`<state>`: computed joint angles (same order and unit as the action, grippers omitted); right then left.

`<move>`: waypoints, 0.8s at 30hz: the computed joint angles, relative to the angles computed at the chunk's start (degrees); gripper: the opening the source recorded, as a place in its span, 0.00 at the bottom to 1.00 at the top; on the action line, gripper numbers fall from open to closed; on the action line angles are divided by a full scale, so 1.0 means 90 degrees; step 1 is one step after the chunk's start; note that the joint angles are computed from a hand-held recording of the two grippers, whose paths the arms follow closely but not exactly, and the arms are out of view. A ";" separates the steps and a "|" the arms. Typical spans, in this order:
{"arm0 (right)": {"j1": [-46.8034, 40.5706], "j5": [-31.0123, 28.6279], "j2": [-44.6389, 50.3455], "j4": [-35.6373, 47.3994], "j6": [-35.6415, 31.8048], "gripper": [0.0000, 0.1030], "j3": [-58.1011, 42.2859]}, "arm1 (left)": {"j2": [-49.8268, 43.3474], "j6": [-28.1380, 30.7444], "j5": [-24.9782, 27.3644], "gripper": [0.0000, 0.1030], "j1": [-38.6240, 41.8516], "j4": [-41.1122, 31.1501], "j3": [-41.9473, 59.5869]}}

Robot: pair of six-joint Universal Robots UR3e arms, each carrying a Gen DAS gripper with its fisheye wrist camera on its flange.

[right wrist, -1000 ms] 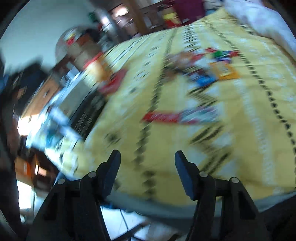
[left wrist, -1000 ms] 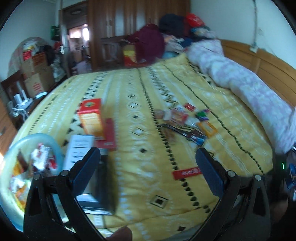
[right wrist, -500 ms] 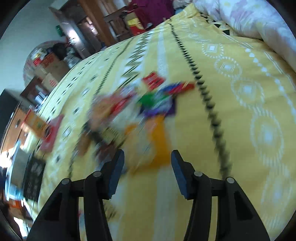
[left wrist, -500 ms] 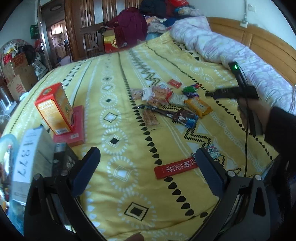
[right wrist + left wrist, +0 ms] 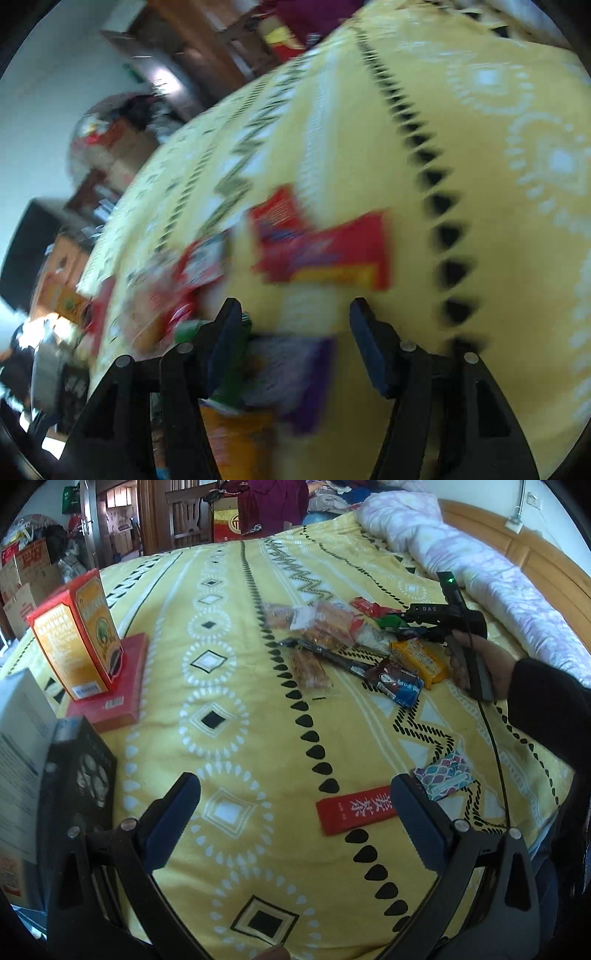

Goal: Organize snacks
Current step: 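Move both open grippers back toward the snacks on the bed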

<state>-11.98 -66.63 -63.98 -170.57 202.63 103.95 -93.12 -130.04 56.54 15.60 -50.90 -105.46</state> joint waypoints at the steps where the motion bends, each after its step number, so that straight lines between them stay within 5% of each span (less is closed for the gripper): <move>1: 0.0171 0.0244 0.0093 -0.0299 0.0087 0.65 0.0061 | 0.0008 0.0004 -0.0024 1.00 0.0006 -0.0021 -0.0011; 6: 0.1482 0.0039 0.0484 -0.0079 0.0117 0.70 -0.0543 | 0.0285 0.0136 -0.0194 1.00 0.0212 -0.0433 -0.0038; 13: 0.3207 -0.0405 0.1059 -0.0094 0.1715 0.73 -0.1622 | 0.0838 0.0670 -0.0306 1.00 0.0949 -0.1428 -0.0074; 16: 0.3807 -0.0496 0.0986 0.0569 0.1683 0.73 -0.2233 | 0.1100 0.0975 -0.0360 1.00 0.1305 -0.1901 -0.0091; 18: 0.4099 -0.0978 0.0645 0.0537 0.1860 0.73 -0.2176 | 0.1239 0.1197 -0.0412 1.00 0.1525 -0.2250 -0.0073; 20: 0.4518 -0.2149 0.0020 0.0827 0.2071 0.73 -0.1932 | 0.1319 0.1396 -0.0452 1.00 0.1697 -0.2603 -0.0037; 24: 0.5120 -0.3340 -0.0837 0.2317 0.2142 0.74 -0.1725 | 0.1433 0.1694 -0.0442 1.00 0.1874 -0.3182 0.0040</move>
<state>34.10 -96.69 -71.52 -149.72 221.91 88.43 -80.23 -114.80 52.56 32.46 -79.54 -105.10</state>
